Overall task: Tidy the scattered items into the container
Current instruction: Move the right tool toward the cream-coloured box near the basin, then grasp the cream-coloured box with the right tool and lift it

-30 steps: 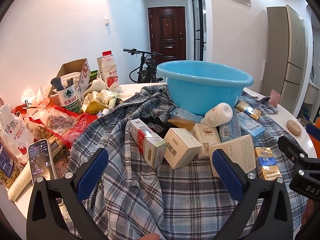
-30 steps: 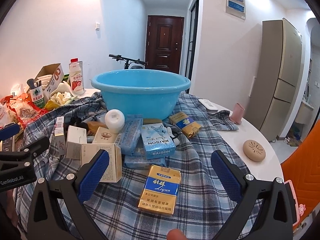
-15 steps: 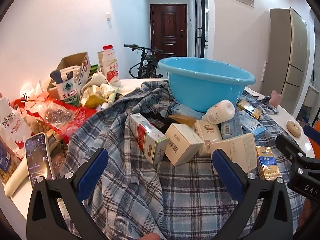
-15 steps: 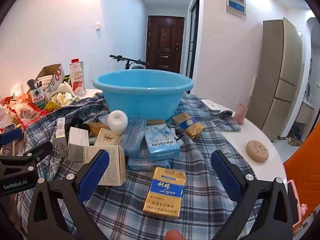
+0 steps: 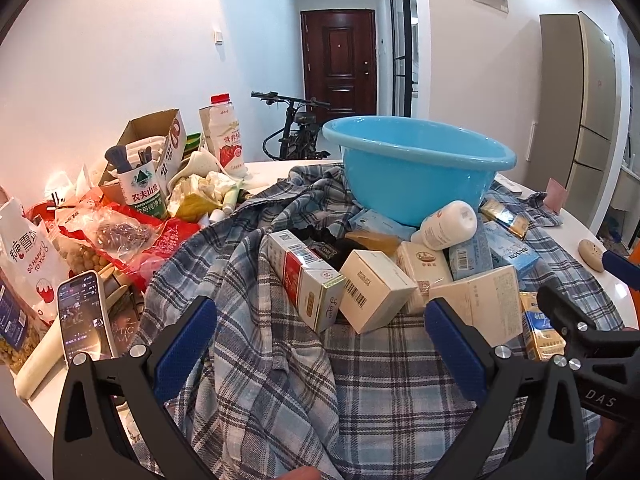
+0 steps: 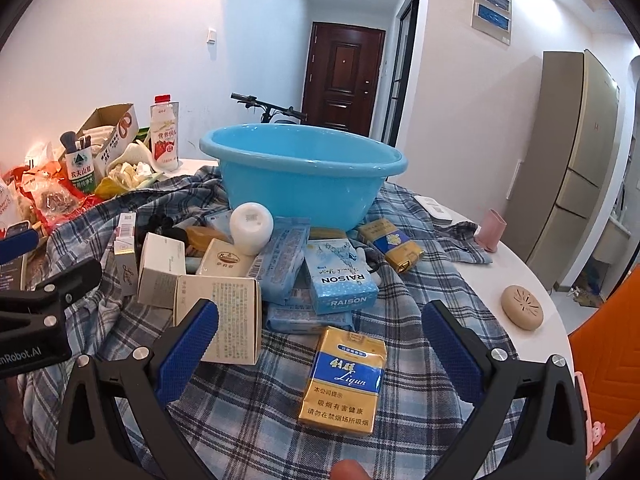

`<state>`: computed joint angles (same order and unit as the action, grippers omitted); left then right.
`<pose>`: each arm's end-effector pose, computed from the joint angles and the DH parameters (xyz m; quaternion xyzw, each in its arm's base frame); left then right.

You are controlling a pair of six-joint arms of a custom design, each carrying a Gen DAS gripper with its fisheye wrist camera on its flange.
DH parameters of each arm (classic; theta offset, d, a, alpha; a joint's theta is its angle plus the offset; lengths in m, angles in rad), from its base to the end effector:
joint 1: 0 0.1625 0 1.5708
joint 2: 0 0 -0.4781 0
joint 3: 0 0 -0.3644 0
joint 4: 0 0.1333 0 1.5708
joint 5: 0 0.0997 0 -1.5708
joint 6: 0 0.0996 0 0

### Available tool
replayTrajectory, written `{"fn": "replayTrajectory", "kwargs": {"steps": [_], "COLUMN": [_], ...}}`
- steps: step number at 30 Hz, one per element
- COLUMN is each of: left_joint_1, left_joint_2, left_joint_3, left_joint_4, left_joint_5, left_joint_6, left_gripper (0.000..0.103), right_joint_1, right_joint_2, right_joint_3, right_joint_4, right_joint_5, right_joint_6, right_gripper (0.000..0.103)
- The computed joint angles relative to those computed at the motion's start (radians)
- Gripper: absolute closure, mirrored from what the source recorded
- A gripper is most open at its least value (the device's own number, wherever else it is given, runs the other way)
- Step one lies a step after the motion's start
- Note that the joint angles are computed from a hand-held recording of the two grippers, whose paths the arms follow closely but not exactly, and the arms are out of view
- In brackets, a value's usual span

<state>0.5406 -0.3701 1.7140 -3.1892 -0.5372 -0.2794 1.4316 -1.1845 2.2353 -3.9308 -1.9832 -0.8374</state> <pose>-0.4339 -0.5157 -0.0417 0.2529 0.8260 -0.3924 0.3158 0.0266 -0.4835 0.3618 0.1485 -0.7723 0.4501 0.4230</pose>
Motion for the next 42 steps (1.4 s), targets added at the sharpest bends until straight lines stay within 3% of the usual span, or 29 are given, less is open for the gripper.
{"fn": "replayTrajectory", "kwargs": {"steps": [17,23,28,31,33,34,35,39,42], "left_joint_1": [0.002,0.012,0.021,0.026,0.027,0.027,0.028,0.034,0.036], "left_joint_2": [-0.027,-0.040,-0.047,-0.049,-0.047,-0.045,-0.045,-0.037,-0.022], "left_joint_3": [0.047,0.073,0.080,0.078,0.075,0.073,0.069,0.049,0.016], "left_joint_4": [-0.012,-0.028,-0.031,-0.024,-0.024,-0.026,-0.025,-0.020,0.007], "left_joint_5": [0.016,0.015,0.014,0.010,0.008,0.005,-0.001,-0.033,-0.039], "left_joint_6": [-0.018,-0.028,-0.032,-0.035,-0.031,-0.027,-0.025,-0.005,0.022], "left_gripper": [0.000,0.000,0.000,0.000,0.000,0.000,0.000,0.000,0.000], "right_joint_1": [0.009,0.003,-0.004,-0.022,-0.035,-0.040,-0.042,-0.029,-0.030], "right_joint_2": [0.019,0.033,0.054,0.047,0.038,0.031,0.024,0.040,0.031], "right_joint_3": [0.000,-0.047,-0.089,-0.094,-0.086,-0.085,-0.087,-0.078,-0.052], "right_joint_4": [0.070,0.234,0.298,0.335,0.336,0.351,0.374,0.329,0.270], "right_joint_5": [-0.001,0.029,0.005,0.038,0.075,0.093,0.104,0.081,0.105], "right_joint_6": [0.036,0.108,0.159,0.195,0.203,0.203,0.202,0.164,0.149], "right_gripper": [0.000,0.000,0.000,0.000,0.015,0.036,0.045,0.045,0.045]}}
